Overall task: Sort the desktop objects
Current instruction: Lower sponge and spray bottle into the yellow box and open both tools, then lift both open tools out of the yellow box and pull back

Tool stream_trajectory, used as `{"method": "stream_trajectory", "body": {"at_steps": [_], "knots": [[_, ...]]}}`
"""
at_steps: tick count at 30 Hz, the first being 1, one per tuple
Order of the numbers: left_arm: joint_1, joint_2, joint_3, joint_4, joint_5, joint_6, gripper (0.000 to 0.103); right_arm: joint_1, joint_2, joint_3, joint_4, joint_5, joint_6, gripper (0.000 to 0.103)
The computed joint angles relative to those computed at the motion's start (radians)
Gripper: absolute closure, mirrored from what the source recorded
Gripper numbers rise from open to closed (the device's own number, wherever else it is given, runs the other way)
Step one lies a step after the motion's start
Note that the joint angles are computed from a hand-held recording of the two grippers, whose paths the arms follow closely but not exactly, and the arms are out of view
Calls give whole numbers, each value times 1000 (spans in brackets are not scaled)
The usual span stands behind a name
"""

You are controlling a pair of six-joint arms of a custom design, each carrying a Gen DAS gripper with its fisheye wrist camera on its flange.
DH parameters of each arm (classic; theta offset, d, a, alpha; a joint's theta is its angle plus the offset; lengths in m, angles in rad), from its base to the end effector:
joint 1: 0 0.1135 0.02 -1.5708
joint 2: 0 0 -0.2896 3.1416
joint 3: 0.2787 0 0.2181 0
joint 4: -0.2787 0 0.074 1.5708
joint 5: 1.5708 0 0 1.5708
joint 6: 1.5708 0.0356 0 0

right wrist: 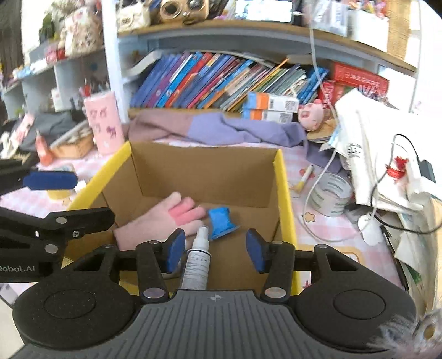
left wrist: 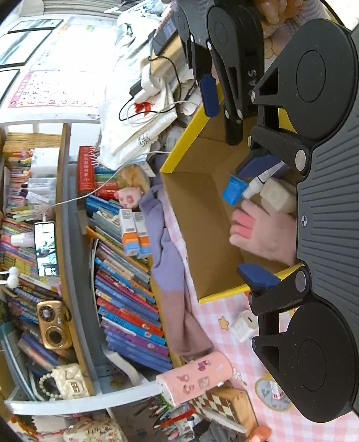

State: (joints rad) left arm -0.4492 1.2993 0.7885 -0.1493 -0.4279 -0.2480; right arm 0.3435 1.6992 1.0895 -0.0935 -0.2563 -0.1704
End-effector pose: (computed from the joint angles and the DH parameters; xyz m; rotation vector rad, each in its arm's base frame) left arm 0.2214 -0.0903 0.2771 -0.0117 2.1637 0.0795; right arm 0.3228 0.1250 0.2597 -0.7082 2.1620 0.3825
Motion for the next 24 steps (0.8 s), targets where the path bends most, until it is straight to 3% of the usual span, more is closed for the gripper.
{"method": "stream_trajectory", "body": {"at_steps": [14, 24], "knots": [[-152, -162, -82, -135, -165, -181, 26, 17, -238, -272, 168, 72, 70, 55], [-180, -309, -163, -232, -150, -209, 25, 125, -375, -388, 118, 225, 150, 55]]}}
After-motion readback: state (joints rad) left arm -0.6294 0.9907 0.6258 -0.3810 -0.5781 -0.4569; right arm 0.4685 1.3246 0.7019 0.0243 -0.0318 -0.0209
